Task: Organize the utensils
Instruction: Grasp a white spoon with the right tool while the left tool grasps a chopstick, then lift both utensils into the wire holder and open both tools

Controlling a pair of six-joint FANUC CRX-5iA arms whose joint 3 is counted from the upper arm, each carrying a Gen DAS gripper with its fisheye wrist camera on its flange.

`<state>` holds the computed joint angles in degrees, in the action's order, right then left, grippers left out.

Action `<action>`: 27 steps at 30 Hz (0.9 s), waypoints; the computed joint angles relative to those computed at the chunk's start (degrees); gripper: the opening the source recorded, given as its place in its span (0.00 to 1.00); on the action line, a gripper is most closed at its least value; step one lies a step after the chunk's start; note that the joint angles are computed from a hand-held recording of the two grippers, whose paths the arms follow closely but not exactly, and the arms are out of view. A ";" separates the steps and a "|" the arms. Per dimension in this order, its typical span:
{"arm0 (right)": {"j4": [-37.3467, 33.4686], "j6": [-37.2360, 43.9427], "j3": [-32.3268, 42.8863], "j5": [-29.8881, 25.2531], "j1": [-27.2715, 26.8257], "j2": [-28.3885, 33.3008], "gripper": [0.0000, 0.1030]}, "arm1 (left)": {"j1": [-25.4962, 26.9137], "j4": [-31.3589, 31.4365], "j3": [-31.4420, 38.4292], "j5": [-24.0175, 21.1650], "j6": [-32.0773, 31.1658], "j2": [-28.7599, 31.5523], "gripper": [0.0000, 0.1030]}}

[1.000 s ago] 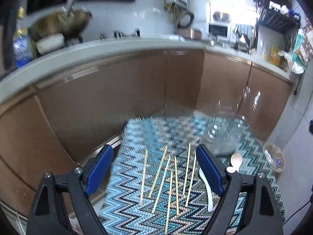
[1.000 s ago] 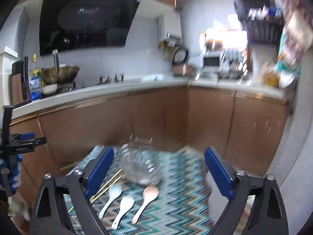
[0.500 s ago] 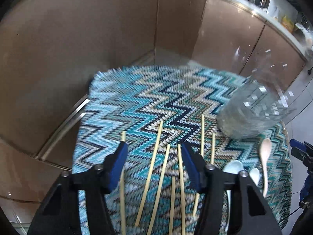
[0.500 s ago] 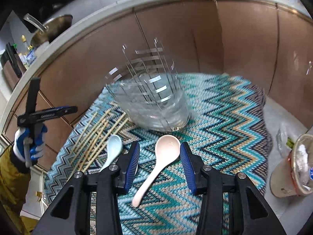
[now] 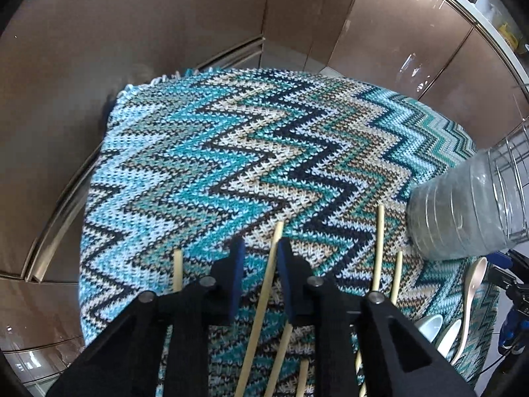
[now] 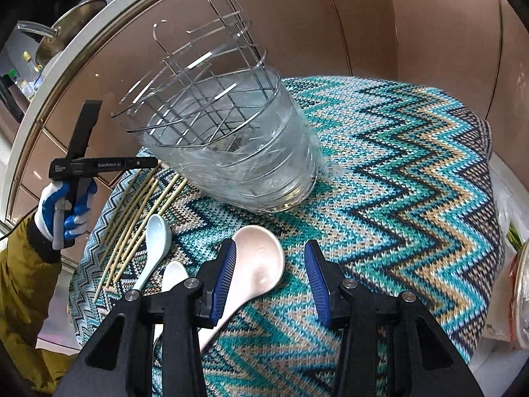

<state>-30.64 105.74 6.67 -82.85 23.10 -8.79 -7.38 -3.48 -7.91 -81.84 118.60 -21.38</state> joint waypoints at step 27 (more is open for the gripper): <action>13.42 -3.38 -4.26 6.18 7.77 -14.11 0.07 | -26.16 -25.29 15.79 -7.46 16.53 -3.75 0.05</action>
<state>-17.22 102.36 2.40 -76.67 30.88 -22.90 -33.54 -28.77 7.88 -89.30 135.12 -25.13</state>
